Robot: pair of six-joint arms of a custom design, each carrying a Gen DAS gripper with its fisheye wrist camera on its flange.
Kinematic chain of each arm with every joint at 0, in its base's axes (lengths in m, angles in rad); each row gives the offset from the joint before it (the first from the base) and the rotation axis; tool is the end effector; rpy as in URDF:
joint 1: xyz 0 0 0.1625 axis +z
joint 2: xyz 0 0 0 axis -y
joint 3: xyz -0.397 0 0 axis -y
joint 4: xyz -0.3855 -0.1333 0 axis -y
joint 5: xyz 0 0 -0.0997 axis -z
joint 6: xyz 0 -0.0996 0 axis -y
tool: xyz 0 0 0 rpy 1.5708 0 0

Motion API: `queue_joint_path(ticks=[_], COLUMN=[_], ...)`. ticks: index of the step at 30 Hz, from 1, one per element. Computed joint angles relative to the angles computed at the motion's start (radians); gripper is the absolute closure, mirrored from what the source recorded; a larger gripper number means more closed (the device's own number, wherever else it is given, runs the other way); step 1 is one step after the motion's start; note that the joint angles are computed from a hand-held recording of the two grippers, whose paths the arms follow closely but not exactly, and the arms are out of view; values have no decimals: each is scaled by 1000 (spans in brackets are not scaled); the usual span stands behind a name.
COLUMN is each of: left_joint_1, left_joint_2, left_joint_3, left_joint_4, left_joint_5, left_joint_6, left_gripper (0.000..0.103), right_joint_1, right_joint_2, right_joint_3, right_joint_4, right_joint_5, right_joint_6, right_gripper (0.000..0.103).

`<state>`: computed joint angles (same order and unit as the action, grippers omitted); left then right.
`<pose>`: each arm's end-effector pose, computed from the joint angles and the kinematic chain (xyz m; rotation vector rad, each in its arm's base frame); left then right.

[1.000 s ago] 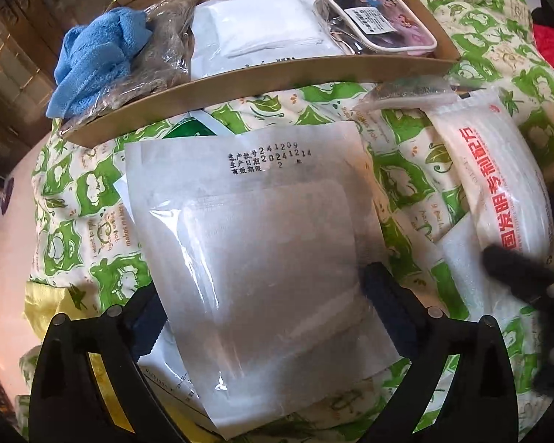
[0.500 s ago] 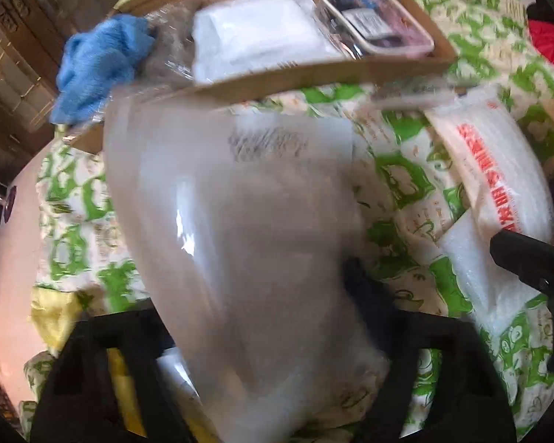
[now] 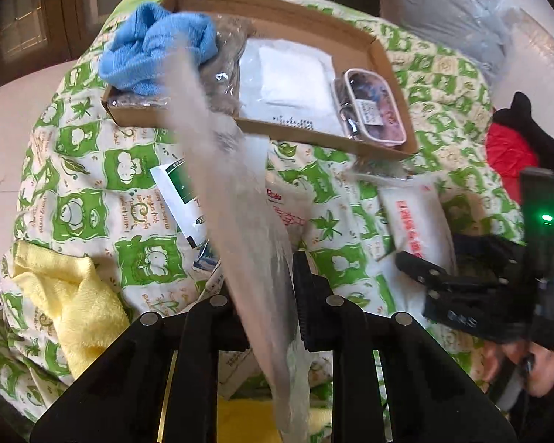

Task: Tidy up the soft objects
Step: 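Carry clear packet with left tool while right tool carries red-print packet toward tray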

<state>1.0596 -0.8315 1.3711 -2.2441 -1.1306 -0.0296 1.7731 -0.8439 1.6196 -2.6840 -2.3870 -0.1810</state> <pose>-0.1936 -0.7044 0.1818 0.6120 2.6637 -0.3396 0.1912 -0.6301 0.1579 0.2718 -2.2903 0.4025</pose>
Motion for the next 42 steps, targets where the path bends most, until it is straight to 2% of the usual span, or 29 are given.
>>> queue_joint_path(ticks=[1, 2, 4, 6, 8, 10, 19, 26, 31, 42], left_joint_1=[2, 5, 10, 18, 29, 33, -4, -9, -19, -33], left_joint_2=[-2, -21, -26, -26, -24, -19, -14, -49, -80, -74], left_joint_3=[-3, 11, 4, 1, -9, -12, 35, 66, 96, 76], left_joint_4=[-1, -9, -7, -1, 22, 43, -13, -60, -82, -79], left_joint_5=[-8, -28, -47, -69, -79, -105, -40, -74, -92, -56], left_joint_6=[2, 5, 0, -13, -24, -27, 19, 12, 11, 12], left_gripper=[85, 85, 85, 85, 85, 91, 94, 94, 94, 94], right_joint_1=[-6, -8, -10, -16, -25, -25, -35, -26, -16, -18], right_joint_2=[-5, -13, -26, -46, -65, -80, -173, -271, -284, -264], right_joint_3=[2, 4, 11, 20, 22, 28, 98, 190, 201, 189], right_joint_4=[7, 12, 2, -13, -1, 9, 44, 6, -3, -2], right_joint_5=[18, 38, 59, 90, 122, 143, 203, 237, 256, 269], right_joint_6=[4, 7, 4, -10, -5, -3, 28, 19, 20, 9], right_gripper=[42, 49, 57, 60, 61, 61, 60, 60, 60, 60])
